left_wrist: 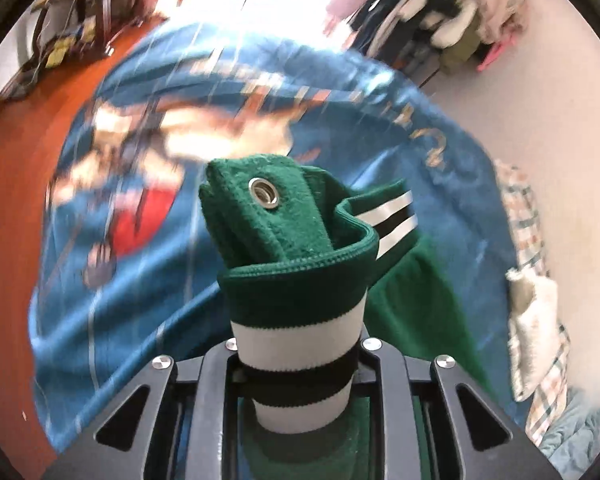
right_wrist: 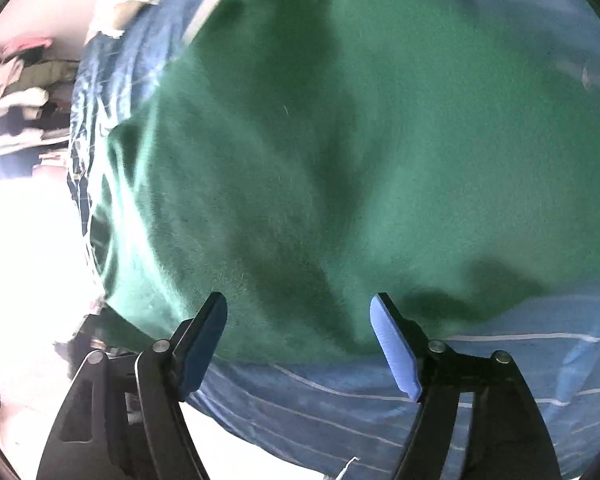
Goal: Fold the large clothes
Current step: 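Lift the striped hem with the left tool and fold the jacket in half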
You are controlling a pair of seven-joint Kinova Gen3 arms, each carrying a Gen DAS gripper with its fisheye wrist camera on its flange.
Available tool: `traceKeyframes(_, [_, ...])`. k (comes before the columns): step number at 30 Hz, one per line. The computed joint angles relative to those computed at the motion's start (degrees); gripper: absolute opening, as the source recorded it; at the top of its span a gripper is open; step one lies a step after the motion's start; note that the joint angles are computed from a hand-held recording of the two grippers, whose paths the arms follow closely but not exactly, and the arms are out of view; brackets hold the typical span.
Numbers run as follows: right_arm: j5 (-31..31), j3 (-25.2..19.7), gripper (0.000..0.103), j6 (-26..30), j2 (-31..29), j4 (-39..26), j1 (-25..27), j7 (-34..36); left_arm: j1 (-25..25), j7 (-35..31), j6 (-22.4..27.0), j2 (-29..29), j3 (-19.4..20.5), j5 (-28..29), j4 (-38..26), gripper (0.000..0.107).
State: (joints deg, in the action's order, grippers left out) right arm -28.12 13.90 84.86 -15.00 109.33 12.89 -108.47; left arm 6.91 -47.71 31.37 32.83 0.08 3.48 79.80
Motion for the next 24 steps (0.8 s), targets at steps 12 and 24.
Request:
traceKeyframes(12, [2.0, 3.3, 0.076, 3.7, -5.0, -2.4, 3.3, -3.8, 1.7, -20.3, 2.2, -5.3, 4.2, -4.4, -11.2, 0.019])
traceKeyframes(24, [8.2, 8.5, 0.076, 6.7, -11.4, 2.4, 5.4, -8.8, 14.6, -44.0, 12.2, -0.2, 17.0, 5.7, -12.1, 0.017])
